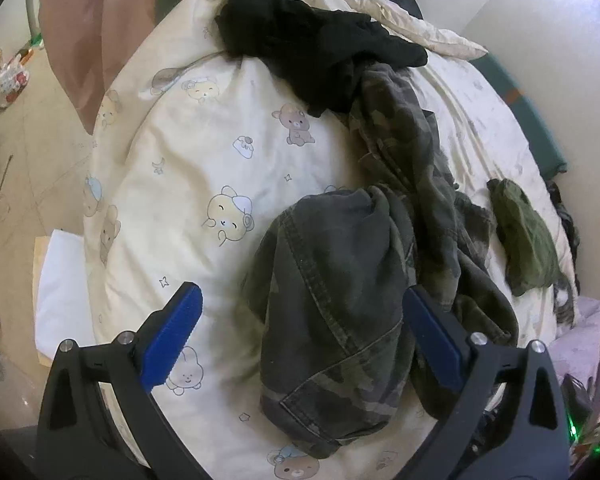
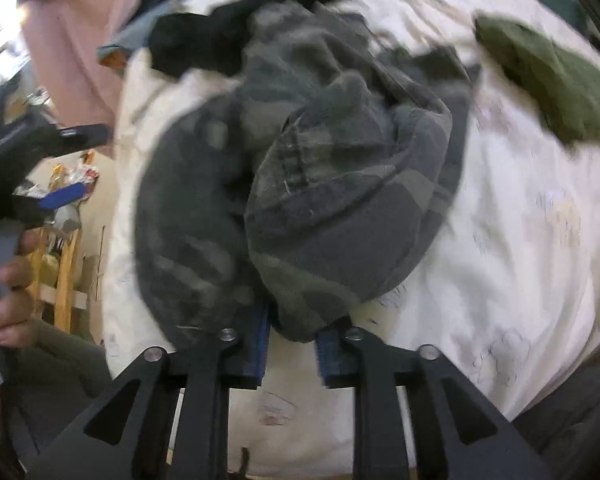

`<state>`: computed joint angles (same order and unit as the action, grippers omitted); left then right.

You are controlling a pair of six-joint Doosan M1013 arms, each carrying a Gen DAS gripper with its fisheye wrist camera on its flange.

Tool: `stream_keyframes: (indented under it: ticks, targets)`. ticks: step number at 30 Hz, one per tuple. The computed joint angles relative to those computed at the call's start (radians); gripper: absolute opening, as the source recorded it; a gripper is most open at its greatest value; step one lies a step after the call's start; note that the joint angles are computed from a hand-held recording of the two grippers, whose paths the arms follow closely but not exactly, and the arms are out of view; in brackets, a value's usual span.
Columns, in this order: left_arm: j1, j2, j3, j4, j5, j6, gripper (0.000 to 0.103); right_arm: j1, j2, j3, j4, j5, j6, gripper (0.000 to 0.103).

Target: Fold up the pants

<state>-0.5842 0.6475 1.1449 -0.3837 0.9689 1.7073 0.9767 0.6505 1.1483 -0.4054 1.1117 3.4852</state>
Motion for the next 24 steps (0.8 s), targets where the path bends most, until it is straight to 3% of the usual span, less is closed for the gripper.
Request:
stream_keyframes:
  ticks: [2,5,7,12,16,20,24]
  targets:
    - [-0.005,-0.005,0.009,0.014,-0.013,0.004,0.099,-0.011,-0.017,0.035,0.086,-0.043,-0.018,0.033]
    - [-0.010,-0.009,0.018,0.032,-0.026,0.019,0.099,-0.002,-0.037,0.057,0.086,-0.052,-0.019,0.042]
    - [-0.013,-0.010,0.020,0.040,-0.031,0.024,0.099,0.004,-0.050,0.064,0.070,-0.056,-0.029,0.069]
    - [-0.025,-0.011,0.028,0.071,-0.053,0.028,0.099,0.045,-0.086,0.050,-0.119,0.057,0.025,0.074]
    - [-0.038,-0.006,0.032,0.083,-0.069,0.038,0.099,0.076,-0.109,0.057,-0.388,0.207,0.098,0.102]
    - [-0.055,-0.005,0.040,0.102,-0.109,0.046,0.099,0.060,-0.122,0.101,-0.490,0.235,0.082,0.103]
    - [-0.067,-0.020,0.066,0.106,-0.160,0.096,0.099,0.040,-0.133,0.141,-0.443,0.203,0.131,0.103]
